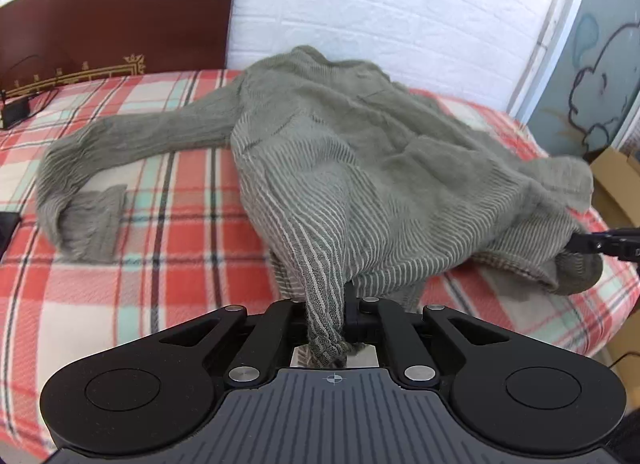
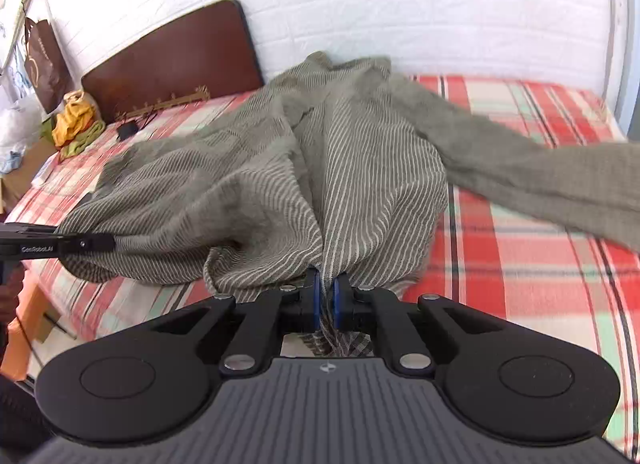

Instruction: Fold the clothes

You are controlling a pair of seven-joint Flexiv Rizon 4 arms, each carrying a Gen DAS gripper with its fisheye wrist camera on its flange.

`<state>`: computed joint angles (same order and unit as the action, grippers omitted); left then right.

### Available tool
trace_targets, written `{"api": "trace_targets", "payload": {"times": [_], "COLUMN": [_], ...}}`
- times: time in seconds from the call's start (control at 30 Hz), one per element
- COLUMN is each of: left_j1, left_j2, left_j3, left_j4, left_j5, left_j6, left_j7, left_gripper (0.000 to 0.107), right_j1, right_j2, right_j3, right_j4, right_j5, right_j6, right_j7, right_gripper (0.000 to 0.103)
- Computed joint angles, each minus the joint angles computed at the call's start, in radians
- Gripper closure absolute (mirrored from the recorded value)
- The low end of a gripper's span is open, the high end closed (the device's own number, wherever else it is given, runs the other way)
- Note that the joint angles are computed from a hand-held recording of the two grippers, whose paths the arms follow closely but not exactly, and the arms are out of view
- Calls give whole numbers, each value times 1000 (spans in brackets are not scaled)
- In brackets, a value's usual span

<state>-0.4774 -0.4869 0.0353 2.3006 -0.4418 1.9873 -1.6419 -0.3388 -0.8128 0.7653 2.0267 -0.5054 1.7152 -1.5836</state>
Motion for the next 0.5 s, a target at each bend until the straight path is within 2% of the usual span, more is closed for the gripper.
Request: {"api": "trace_targets", "payload": {"times": [0.13, 0.17, 0.2, 0.23, 0.27, 0.3, 0.37, 0.5], "left_j1": [-17, -16, 7, 47, 76, 76, 44, 18], "left_j2": [14, 14, 20, 29, 38, 48, 69, 111], "left_j3": [18, 22, 5, -26, -37, -41, 0, 48], "left_j4": [10, 10, 17, 27, 32, 42, 54, 75], "left_j5": [-16, -15, -1, 27, 78, 64, 72, 58], "left_j6": [-90, -114, -123, -122, -130, -119, -105, -55], "left_j7": [10, 5, -12, -28, -66, -55, -63, -59], "left_gripper": [107, 105, 89, 79, 70, 57, 44, 31], "right_j1": [-19, -17, -9, -18, -38, -57, -96, -160], "right_j2": [-4, -6, -3, -3, -8, -14, -9, -9], "right_j3": [21, 21, 16, 28, 51, 71, 106, 164], "right_j4": [-2, -6, -4, -5, -9, -11, -5, -19], "right_j5": [11, 22, 38, 51, 61, 71, 90, 112], "right_j6": [-101, -113, -107, -110, -121, -123, -111, -75], "right_j7": [-30, -38, -41, -51, -67, -84, -122, -167], "right_gripper": [95, 91, 89, 88, 77, 55, 37, 37]}}
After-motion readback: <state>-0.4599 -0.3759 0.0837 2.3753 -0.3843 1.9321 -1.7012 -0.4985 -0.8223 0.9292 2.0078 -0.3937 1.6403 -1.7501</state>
